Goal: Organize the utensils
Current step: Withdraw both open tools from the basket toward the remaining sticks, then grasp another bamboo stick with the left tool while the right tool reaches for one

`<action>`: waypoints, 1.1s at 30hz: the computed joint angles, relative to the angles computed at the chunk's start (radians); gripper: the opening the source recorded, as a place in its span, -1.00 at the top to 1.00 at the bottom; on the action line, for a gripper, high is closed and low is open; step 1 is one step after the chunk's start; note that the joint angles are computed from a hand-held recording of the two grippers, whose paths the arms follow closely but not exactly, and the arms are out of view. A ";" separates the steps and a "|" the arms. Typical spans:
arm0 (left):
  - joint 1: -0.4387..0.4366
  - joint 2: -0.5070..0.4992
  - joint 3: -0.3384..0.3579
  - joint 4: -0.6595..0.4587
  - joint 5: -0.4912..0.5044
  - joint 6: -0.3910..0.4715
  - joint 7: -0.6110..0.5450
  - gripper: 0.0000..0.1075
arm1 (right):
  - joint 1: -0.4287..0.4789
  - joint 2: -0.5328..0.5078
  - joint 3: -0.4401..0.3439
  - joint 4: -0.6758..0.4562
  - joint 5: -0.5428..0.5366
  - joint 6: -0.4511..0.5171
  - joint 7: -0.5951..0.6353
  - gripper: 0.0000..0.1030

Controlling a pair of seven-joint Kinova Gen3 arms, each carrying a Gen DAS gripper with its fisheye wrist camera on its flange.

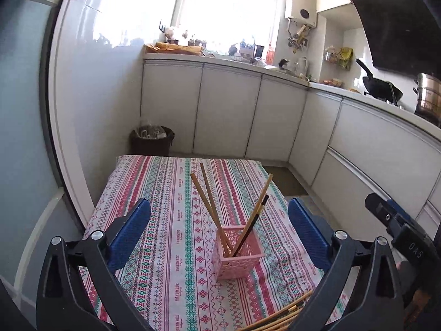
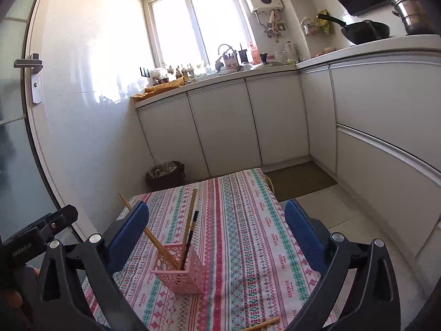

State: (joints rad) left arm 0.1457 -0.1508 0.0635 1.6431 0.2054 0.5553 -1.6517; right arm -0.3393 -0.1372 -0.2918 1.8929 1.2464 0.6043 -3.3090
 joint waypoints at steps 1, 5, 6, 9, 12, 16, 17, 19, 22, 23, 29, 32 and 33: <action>0.032 0.009 -0.026 -0.015 0.017 0.041 -0.041 -0.78 | -0.018 -0.016 0.024 0.008 -0.036 0.003 0.036 -0.87; 0.194 0.065 -0.137 -0.063 0.069 0.203 -0.203 -0.78 | -0.189 -0.094 0.206 0.053 -0.199 0.037 0.150 -0.87; 0.201 0.083 -0.132 -0.075 0.077 0.244 -0.244 -0.78 | -0.229 -0.115 0.252 0.069 -0.240 0.041 0.171 -0.87; 0.125 0.147 -0.026 -0.105 0.114 0.366 -0.364 -0.78 | -0.355 -0.173 0.391 0.110 -0.362 0.080 0.223 -0.87; 0.074 0.236 0.092 -0.168 0.081 0.488 -0.384 -0.78 | -0.460 -0.238 0.530 0.160 -0.484 0.089 0.262 -0.87; 0.201 0.380 0.123 -0.308 -0.064 0.628 -0.307 -0.78 | -0.573 -0.284 0.716 0.185 -0.646 0.054 0.363 -0.87; 0.223 0.423 0.142 -0.353 -0.099 0.669 -0.289 -0.78 | -0.600 -0.292 0.757 0.179 -0.683 0.050 0.394 -0.87; 0.275 0.496 0.141 -0.440 -0.147 0.742 -0.271 -0.77 | -0.606 -0.306 0.783 0.183 -0.709 0.046 0.407 -0.87; 0.351 0.587 0.128 -0.559 -0.222 0.825 -0.260 -0.68 | -0.687 -0.361 0.845 0.201 -0.651 0.045 0.334 -0.87; 0.367 0.616 0.121 -0.602 -0.241 0.857 -0.261 -0.61 | -0.733 -0.386 0.878 0.202 -0.631 0.051 0.310 -0.87; 0.408 0.771 0.092 -0.825 -0.262 1.050 -0.302 0.01 | -0.822 -0.433 0.982 0.203 -0.659 0.032 0.337 -0.87; 0.416 0.823 0.083 -0.898 -0.251 1.111 -0.326 0.20 | -0.775 -0.412 0.981 0.198 -0.729 0.007 0.404 -0.87; 0.423 0.836 0.078 -0.914 -0.255 1.126 -0.337 0.36 | -0.756 -0.401 0.985 0.197 -0.769 -0.006 0.443 -0.87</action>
State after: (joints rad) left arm 0.5687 0.6857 0.1417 0.7295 -0.0494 1.6815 -1.9887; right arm -1.0954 -0.5378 0.6934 2.0901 0.4772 0.5984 -2.8664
